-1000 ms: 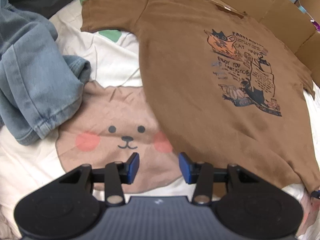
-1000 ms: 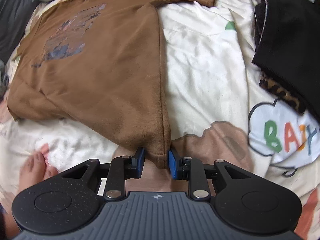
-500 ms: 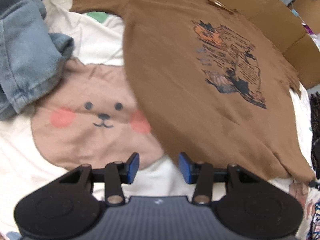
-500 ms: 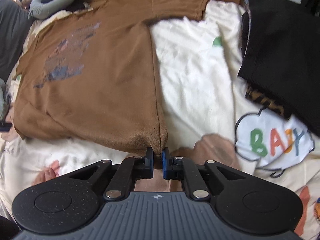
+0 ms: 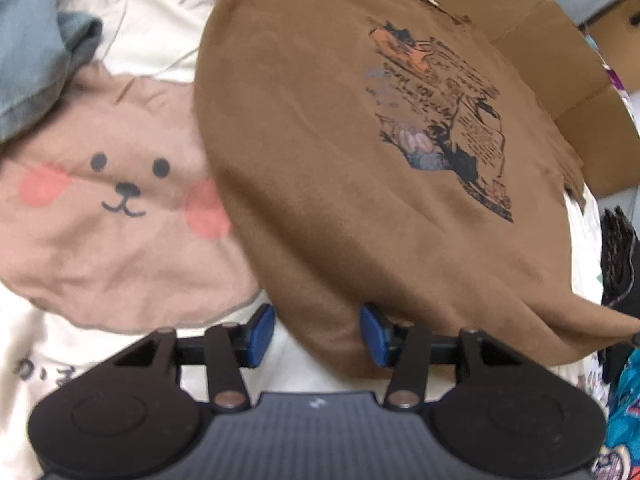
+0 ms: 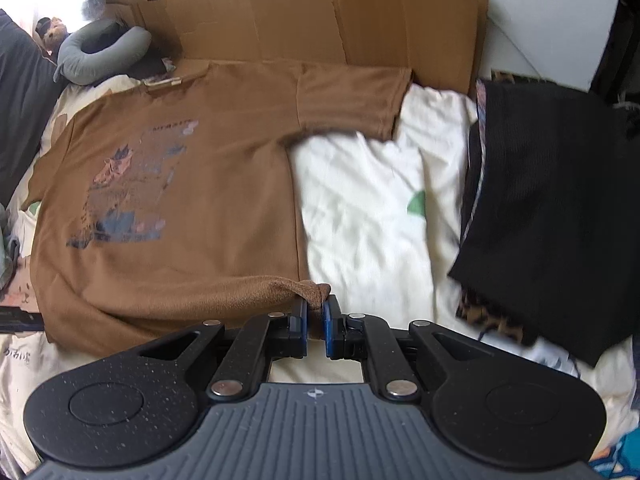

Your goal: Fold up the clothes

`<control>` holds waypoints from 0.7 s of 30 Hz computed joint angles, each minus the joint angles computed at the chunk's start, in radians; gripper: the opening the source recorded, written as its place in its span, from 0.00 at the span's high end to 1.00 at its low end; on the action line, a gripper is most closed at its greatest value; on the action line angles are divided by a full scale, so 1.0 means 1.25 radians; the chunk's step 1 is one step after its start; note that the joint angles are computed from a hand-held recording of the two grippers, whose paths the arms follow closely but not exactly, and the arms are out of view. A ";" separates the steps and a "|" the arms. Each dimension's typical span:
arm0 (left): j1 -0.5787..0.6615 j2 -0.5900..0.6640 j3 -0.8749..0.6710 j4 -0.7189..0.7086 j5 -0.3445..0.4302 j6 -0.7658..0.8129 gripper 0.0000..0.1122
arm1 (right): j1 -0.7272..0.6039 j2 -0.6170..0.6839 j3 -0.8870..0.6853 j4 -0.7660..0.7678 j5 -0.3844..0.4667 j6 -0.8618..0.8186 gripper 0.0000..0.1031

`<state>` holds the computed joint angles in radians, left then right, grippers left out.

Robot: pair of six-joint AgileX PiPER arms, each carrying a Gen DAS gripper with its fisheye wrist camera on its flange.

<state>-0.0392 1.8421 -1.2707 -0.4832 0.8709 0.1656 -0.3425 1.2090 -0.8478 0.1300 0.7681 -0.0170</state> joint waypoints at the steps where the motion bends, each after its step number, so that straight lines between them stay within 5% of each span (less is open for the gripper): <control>1: 0.003 0.001 0.003 -0.012 -0.001 0.004 0.67 | 0.006 0.007 -0.009 -0.005 -0.002 0.006 0.94; 2: 0.008 0.003 0.000 -0.023 0.006 0.018 0.87 | 0.011 0.013 -0.018 -0.009 -0.003 0.011 0.94; 3: 0.010 0.004 -0.004 -0.026 0.013 0.027 0.96 | 0.015 0.016 -0.023 -0.011 -0.004 0.014 0.94; 11: 0.049 -0.028 -0.116 0.010 0.122 0.033 0.98 | 0.026 0.027 -0.064 -0.013 0.007 0.008 0.94; 21: 0.041 0.044 -0.430 0.021 0.262 0.018 0.98 | 0.024 0.031 -0.125 0.011 0.039 -0.035 0.94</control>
<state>0.0123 1.8966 -1.8084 -0.4568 1.1982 0.1877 -0.3119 1.2479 -1.0040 0.1439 0.8167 -0.0613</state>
